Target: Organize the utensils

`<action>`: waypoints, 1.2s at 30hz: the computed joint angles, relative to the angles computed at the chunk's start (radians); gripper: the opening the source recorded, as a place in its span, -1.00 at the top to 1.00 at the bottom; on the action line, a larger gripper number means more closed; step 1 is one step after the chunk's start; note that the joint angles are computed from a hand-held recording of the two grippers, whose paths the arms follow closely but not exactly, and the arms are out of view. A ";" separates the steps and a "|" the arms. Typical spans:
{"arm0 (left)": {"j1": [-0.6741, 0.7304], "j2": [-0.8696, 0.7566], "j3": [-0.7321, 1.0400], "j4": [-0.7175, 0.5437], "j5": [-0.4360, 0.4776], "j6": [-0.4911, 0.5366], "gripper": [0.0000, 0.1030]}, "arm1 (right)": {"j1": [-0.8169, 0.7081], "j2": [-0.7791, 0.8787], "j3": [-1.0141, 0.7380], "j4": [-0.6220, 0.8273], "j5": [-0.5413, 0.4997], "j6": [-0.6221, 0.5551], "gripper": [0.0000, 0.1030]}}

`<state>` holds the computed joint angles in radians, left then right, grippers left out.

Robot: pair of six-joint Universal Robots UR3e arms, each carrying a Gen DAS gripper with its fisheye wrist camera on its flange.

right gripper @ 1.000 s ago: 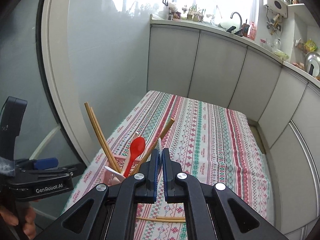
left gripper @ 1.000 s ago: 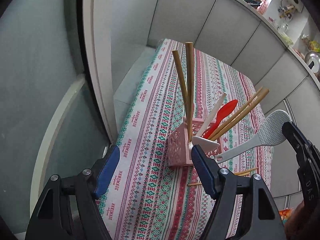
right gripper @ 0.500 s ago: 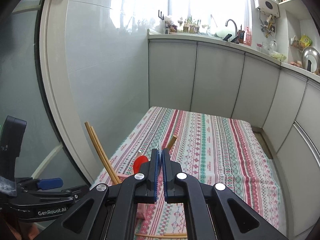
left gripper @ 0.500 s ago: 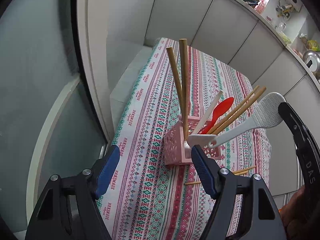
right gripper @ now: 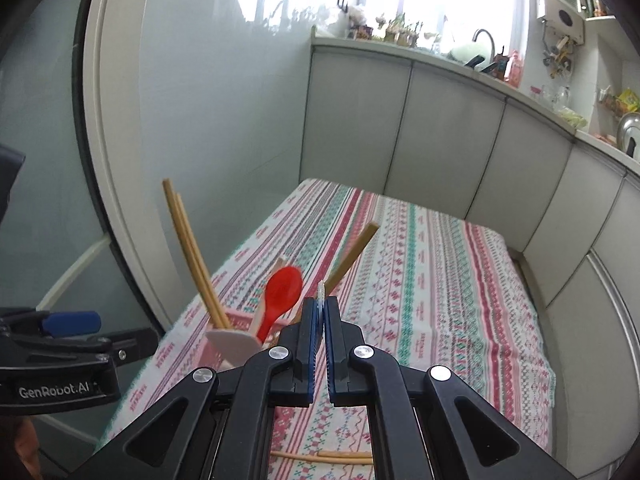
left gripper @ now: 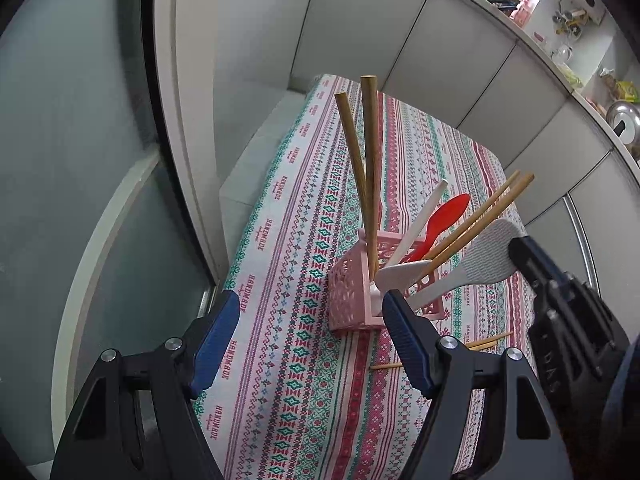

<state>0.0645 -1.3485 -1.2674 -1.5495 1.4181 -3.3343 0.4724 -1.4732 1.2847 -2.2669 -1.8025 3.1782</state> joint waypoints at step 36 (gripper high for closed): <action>-0.687 -0.579 0.711 -0.175 0.185 0.050 -0.48 | -1.838 -0.837 0.238 1.530 0.704 -1.125 -0.21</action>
